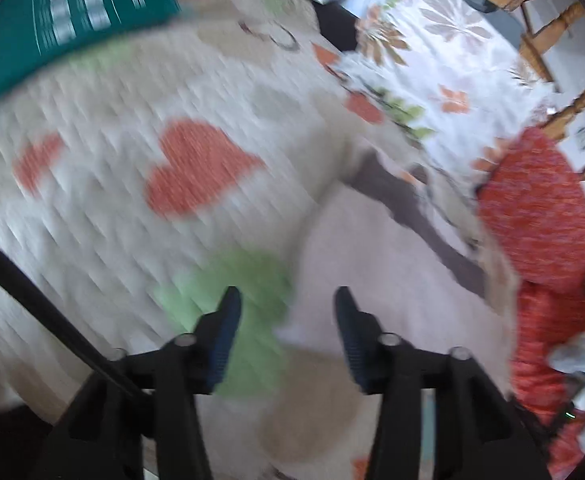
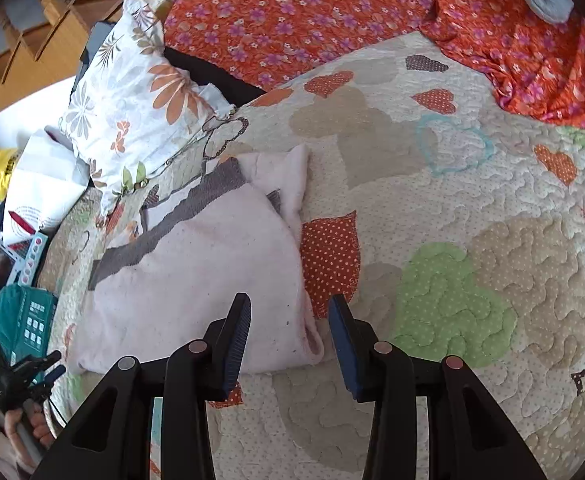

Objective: Fold small clothes
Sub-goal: 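Grasp the folded cardigan edge with the left gripper and fold it over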

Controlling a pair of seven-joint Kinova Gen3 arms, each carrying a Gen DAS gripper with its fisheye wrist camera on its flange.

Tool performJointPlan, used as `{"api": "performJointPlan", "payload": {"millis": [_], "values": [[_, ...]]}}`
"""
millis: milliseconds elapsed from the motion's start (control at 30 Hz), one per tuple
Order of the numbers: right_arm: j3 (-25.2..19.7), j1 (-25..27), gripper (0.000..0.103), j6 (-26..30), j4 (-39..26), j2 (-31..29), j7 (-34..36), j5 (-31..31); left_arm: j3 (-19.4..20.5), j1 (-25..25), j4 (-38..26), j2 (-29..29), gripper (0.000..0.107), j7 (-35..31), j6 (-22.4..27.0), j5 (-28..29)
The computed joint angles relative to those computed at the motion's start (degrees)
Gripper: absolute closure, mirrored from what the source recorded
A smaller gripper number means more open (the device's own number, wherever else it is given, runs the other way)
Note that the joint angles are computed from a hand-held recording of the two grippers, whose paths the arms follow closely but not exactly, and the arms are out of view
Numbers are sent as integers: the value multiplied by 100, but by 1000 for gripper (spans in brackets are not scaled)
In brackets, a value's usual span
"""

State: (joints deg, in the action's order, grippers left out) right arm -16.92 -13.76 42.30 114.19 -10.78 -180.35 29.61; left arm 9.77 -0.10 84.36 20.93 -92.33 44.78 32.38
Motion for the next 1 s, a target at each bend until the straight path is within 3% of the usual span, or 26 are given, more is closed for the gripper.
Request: {"api": "performJointPlan", "payload": {"millis": [100, 167, 233, 433, 500, 533, 700, 767, 833, 900, 933, 1000], "values": [[9, -2, 58, -32, 13, 24, -47, 6, 195, -89, 273, 79, 44, -151, 84, 359], [42, 0, 58, -96, 46, 15, -50, -37, 42, 188, 410, -37, 37, -130, -169, 273], [61, 12, 58, -163, 79, 7, -48, -74, 182, 189, 396, -26, 33, -193, -341, 324], [-60, 61, 57, -102, 110, -63, -247, 41, 151, 296, 135, 279, 30, 268, -641, 406], [-89, 81, 57, -94, 135, -109, -313, 72, 182, 271, -16, 364, 44, 357, -568, 346], [-80, 89, 57, -122, 154, -134, -318, 59, 200, 249, -131, 447, 45, 417, -455, 324], [-87, 123, 57, -291, 185, -173, -167, -22, 229, 252, -204, 517, 46, 572, -478, 258], [-158, 79, 57, -174, 75, -98, -87, 63, 342, 246, -363, 589, 46, 814, -452, -81], [-340, 17, 57, 142, -118, 72, -53, 278, 196, 443, -645, 667, 48, 995, -266, -454], [-416, -184, 57, 477, -328, 289, 8, 491, -302, 932, -958, 701, 86, 1159, -3, -920], [-416, -287, 57, 569, -391, 362, 37, 567, -567, 1182, -1146, 748, 92, 1176, 182, -1153], [-390, -506, 57, 683, -526, 526, 175, 681, -780, 1373, -1278, 779, 93, 1254, 323, -1348]]}}
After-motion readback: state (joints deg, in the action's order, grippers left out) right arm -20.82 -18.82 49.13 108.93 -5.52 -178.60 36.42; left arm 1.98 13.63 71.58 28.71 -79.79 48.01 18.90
